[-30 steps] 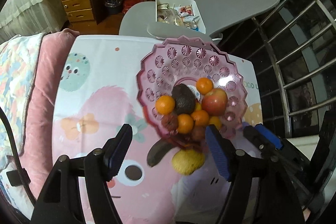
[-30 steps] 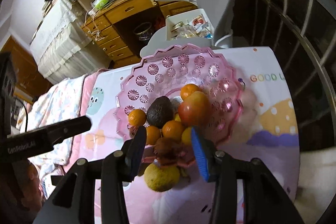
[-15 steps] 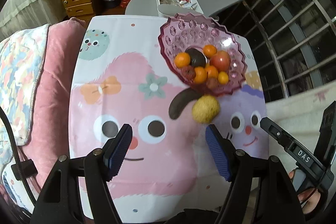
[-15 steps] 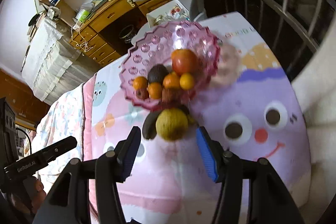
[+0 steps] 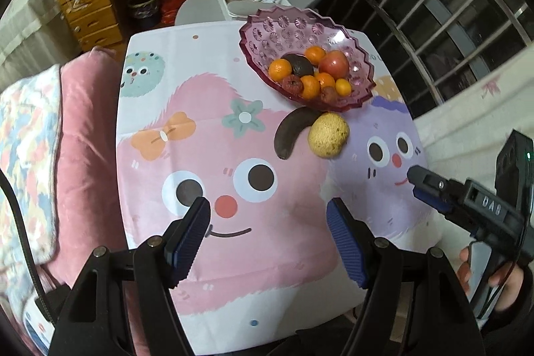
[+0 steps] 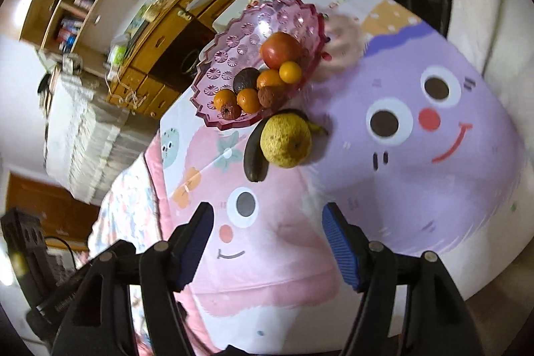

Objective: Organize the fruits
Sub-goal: 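Withdraw both tools toward the dark banana and the speckled pear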

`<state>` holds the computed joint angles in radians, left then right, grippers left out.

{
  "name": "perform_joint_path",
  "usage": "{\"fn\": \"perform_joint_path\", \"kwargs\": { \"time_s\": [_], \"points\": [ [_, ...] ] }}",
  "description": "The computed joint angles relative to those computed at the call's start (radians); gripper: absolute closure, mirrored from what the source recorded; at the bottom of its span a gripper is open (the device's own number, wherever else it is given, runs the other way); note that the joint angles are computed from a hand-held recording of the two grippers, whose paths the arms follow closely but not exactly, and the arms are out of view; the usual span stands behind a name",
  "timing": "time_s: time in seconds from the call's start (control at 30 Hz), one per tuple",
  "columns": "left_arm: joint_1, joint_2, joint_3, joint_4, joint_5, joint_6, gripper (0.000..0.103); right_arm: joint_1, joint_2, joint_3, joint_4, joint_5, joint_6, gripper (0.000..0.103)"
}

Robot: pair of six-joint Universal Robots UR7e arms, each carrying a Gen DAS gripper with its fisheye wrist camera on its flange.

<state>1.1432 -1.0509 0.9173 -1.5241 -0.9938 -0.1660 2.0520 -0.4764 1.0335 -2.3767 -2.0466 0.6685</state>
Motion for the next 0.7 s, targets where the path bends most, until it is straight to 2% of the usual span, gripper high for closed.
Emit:
{"fn": "perform_joint_path", "kwargs": {
  "time_s": [0.2, 0.4, 0.47, 0.7],
  "points": [
    [0.019, 0.03, -0.031, 0.005, 0.008, 0.101, 0.03, -0.021, 0.009, 0.028, -0.039, 0.061, 0.123, 0.034],
    [0.046, 0.107, -0.1, 0.003, 0.026, 0.222, 0.029, -0.05, 0.037, 0.034, -0.103, 0.105, 0.264, 0.034],
    [0.058, 0.141, -0.128, -0.012, 0.03, 0.279, 0.028, -0.06, 0.053, 0.021, -0.102, 0.108, 0.328, 0.034],
    [0.103, 0.271, -0.239, -0.037, -0.019, 0.423, 0.025, -0.084, 0.116, -0.007, -0.207, 0.08, 0.429, 0.033]
  ]
}}
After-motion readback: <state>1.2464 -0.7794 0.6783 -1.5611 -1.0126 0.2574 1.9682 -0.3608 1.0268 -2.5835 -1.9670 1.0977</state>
